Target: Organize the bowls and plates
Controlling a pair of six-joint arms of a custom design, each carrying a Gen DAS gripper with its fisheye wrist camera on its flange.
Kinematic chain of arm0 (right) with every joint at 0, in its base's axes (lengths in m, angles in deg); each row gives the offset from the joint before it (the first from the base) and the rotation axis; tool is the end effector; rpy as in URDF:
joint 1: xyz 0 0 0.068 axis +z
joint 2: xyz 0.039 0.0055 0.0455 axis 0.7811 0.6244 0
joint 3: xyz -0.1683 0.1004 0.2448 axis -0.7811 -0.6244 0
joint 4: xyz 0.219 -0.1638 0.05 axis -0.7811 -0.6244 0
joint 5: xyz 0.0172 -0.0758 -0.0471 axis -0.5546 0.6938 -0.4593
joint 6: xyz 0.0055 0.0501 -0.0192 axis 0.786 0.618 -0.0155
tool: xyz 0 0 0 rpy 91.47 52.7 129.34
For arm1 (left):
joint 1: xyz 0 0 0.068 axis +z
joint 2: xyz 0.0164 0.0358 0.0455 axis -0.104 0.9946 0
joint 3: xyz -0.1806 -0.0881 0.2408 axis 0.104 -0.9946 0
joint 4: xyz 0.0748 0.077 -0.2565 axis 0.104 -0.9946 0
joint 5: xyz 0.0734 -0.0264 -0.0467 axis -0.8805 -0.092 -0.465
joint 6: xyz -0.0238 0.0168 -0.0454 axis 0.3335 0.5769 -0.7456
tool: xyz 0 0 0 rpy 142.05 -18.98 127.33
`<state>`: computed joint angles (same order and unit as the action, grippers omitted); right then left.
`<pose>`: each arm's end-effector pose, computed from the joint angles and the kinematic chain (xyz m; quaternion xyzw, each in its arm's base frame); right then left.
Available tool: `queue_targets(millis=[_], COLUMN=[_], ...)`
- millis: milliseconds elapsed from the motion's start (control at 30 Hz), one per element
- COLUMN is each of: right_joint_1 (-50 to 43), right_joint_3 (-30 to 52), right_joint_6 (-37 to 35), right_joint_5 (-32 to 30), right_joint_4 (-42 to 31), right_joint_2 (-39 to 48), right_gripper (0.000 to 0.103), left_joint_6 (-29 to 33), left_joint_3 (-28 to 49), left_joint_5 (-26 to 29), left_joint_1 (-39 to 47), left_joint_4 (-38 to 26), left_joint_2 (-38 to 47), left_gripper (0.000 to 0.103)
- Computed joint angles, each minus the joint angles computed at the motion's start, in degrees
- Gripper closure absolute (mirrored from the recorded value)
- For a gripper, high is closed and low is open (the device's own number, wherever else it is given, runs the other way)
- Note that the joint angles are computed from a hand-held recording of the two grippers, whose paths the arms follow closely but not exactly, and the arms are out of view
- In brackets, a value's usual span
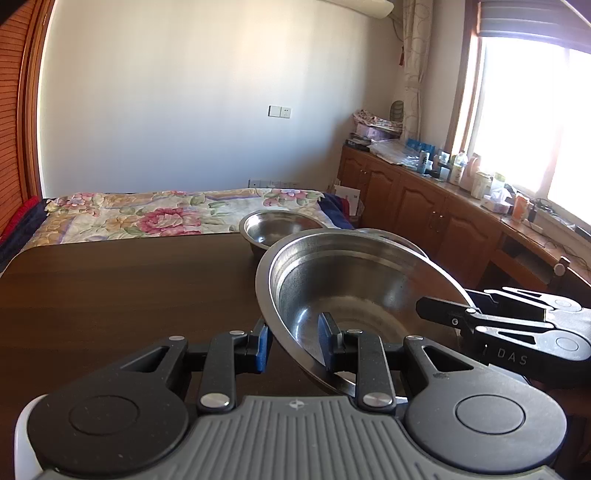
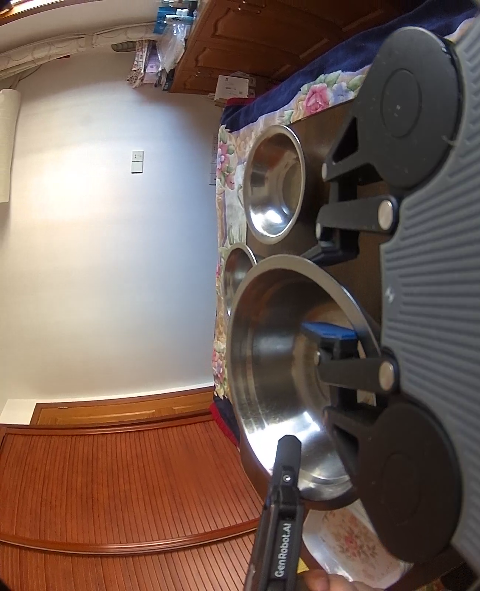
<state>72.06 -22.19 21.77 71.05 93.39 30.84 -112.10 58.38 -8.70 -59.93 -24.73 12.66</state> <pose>0.2645 0.1116 0.1954 -0.2575 0.7837 0.2099 0.5249 0.1399 -0.1523 0.2032 -0.0304 0.8642 -0.0568 0.4990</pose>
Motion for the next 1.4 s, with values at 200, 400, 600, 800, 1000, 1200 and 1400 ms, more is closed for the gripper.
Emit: queue_targets(millis=[200,400,600,800,1000,1200,1400], right_joint_1=[0.7,1.4,1.6,1.6,2.0,2.3,2.2], right_joint_3=[-1.9,-3.5,-5.0,-6.1,-7.0,-7.2,-7.7], right_joint_6=[0.2,0.9,2.0,2.4,3.0,3.5,3.5], right_joint_5=[1.2,1.9,1.4,1.9,2.0,2.1,1.9], right_joint_4=[-1.5,-3.0,-3.1,-3.5,-3.5,-3.3,-2.7], right_joint_2=[-3.8,-6.3,-7.0,-8.1,-8.5,-8.2,-7.9], right_gripper=[0.068,0.068,0.068,0.068,0.068,0.068,0.068], left_joint_6=[-2.3,-6.2,-7.5,-10.4,-12.5,-11.6,-11.1], left_joint_3=[-0.7,-1.4,-1.6,-2.0,-2.8,-2.9,-3.1], left_joint_5=[-1.9,-3.3,-4.0,-6.2,-5.7,-5.7,-4.2], left_joint_1=[-3.5,-7.1,-9.2,-12.9,-13.9,-13.3,-12.6], left_joint_4=[-3.7,-7.9,-9.5,-11.0,-12.1,-11.7,-10.7], left_joint_2=[-3.3,-5.2,-5.2,-4.4,-4.2,-4.7,-3.9], left_gripper=[0.074,0.073,0.073,0.073,0.073,0.072,0.072])
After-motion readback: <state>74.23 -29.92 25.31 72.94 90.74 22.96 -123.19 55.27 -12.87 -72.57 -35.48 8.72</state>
